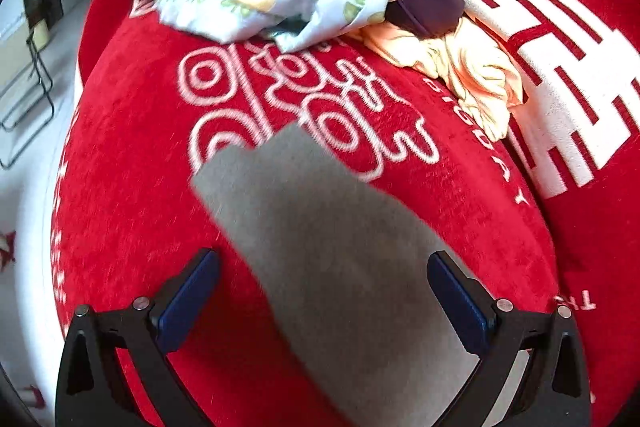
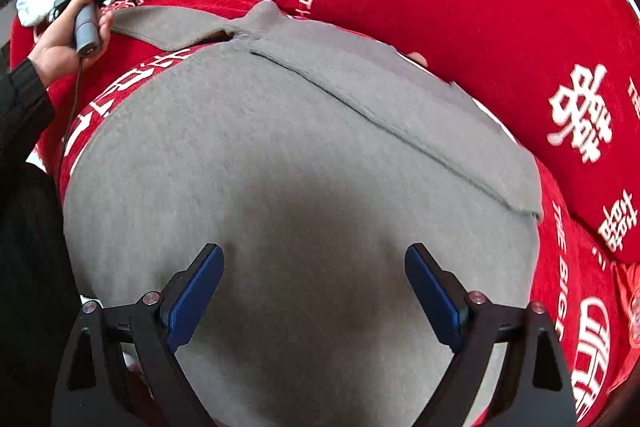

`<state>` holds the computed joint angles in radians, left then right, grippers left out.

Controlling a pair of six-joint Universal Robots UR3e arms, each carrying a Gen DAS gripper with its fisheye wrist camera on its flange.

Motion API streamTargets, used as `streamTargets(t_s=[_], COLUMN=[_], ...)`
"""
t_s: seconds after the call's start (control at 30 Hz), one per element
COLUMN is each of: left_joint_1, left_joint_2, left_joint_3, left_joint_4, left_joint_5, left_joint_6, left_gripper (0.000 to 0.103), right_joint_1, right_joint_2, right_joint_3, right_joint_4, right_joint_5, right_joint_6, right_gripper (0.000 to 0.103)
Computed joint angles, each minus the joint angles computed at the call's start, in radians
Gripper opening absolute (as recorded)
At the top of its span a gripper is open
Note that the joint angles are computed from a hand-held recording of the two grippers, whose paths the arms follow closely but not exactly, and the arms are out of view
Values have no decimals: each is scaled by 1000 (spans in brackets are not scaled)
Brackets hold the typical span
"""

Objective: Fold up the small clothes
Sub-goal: 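Grasp the cuff of the other sleeve with the left tool, then carry the held sleeve across the sweater body toward the folded sleeve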

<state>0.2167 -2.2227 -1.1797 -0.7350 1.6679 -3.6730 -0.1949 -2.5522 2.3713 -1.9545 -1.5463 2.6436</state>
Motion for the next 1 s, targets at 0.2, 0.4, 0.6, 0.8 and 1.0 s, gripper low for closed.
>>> streamTargets(t_s=[0.2, 0.4, 0.6, 0.8, 1.0], left_joint_1=[68, 197, 186, 193, 202], left_joint_2=[7, 60, 147, 197, 181], left_joint_3=[11, -123, -218, -269, -250], left_joint_4=[20, 103, 210, 250, 218], left_joint_5=[-132, -395, -333, -273, -282], left_joint_6=[48, 36, 34, 21, 45], left_gripper=[26, 13, 13, 13, 13], right_joint_1=[252, 323, 340, 444, 502], right_joint_2=[443, 884, 1277, 1632, 1776], right_joint_3=[-102, -370, -784, -1199, -1425], right_joint_4=[-380, -613, -560, -419, -244], right_joint_5=[-135, -139, -123, -247, -12], right_joint_6=[152, 246, 418, 510, 452], right_gripper=[93, 93, 93, 93, 93])
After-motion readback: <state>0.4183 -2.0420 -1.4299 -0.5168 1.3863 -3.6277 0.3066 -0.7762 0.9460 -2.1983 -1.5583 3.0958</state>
